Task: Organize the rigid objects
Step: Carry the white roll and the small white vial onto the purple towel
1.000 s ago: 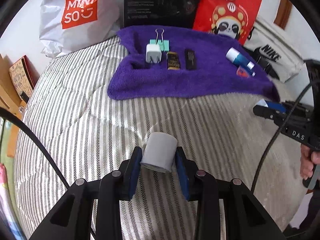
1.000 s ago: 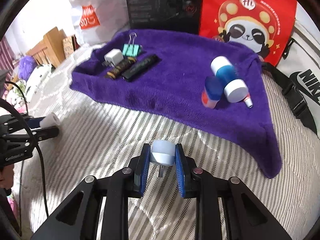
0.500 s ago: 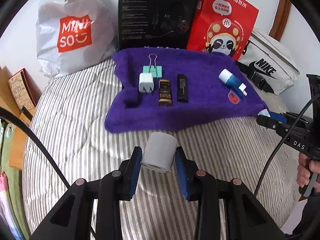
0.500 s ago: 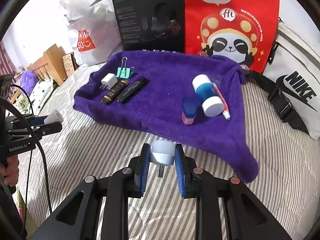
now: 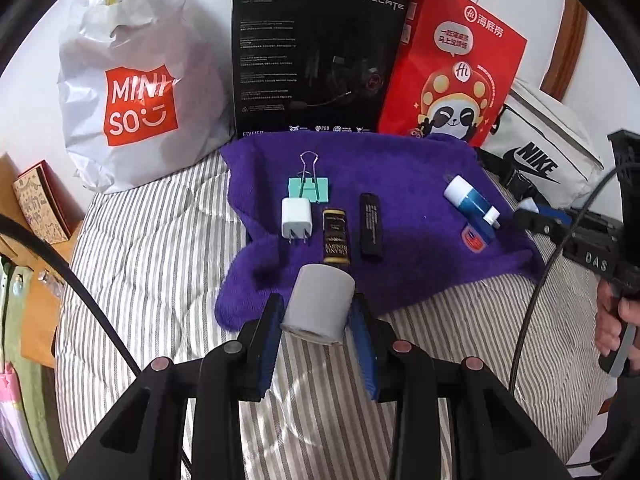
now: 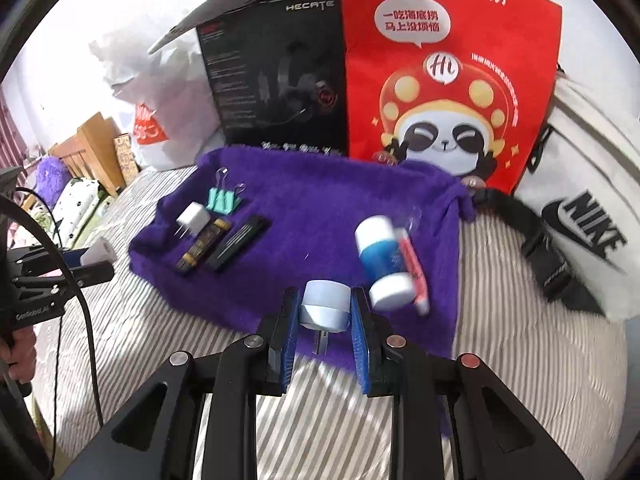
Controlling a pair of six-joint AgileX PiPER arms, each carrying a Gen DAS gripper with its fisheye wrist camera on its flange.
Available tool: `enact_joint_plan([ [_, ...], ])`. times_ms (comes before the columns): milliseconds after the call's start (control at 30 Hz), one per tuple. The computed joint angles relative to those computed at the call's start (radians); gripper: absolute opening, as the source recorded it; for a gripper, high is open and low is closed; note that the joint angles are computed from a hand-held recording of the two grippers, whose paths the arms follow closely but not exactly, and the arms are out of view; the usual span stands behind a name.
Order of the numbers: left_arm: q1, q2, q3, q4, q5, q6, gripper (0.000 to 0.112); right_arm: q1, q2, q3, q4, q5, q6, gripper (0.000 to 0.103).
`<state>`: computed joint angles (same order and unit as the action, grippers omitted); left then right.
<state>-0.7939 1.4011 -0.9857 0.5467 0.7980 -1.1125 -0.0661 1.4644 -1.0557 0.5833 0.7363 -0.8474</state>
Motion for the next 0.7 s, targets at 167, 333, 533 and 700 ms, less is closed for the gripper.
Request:
enact_joint_plan([
  [167,0.045,0.024,-0.016,-0.021,-0.027,0.050,0.032,0.031,0.100,-0.121,-0.021,-0.012,0.043,0.024],
  [333,0.071,0.041,-0.029,-0.034,-0.053,0.081,0.032,0.076,0.247,-0.263,-0.050,-0.060,0.129,0.024],
  [533,0.110,0.058,-0.019,-0.065,-0.099,0.114,0.032,0.124,0.436,-0.445,-0.182,-0.056,0.290,0.024],
  [700,0.137,0.058,0.000,-0.090,-0.124,0.138,0.032,0.152,0.519,-0.526,-0.263,-0.037,0.368,0.024],
])
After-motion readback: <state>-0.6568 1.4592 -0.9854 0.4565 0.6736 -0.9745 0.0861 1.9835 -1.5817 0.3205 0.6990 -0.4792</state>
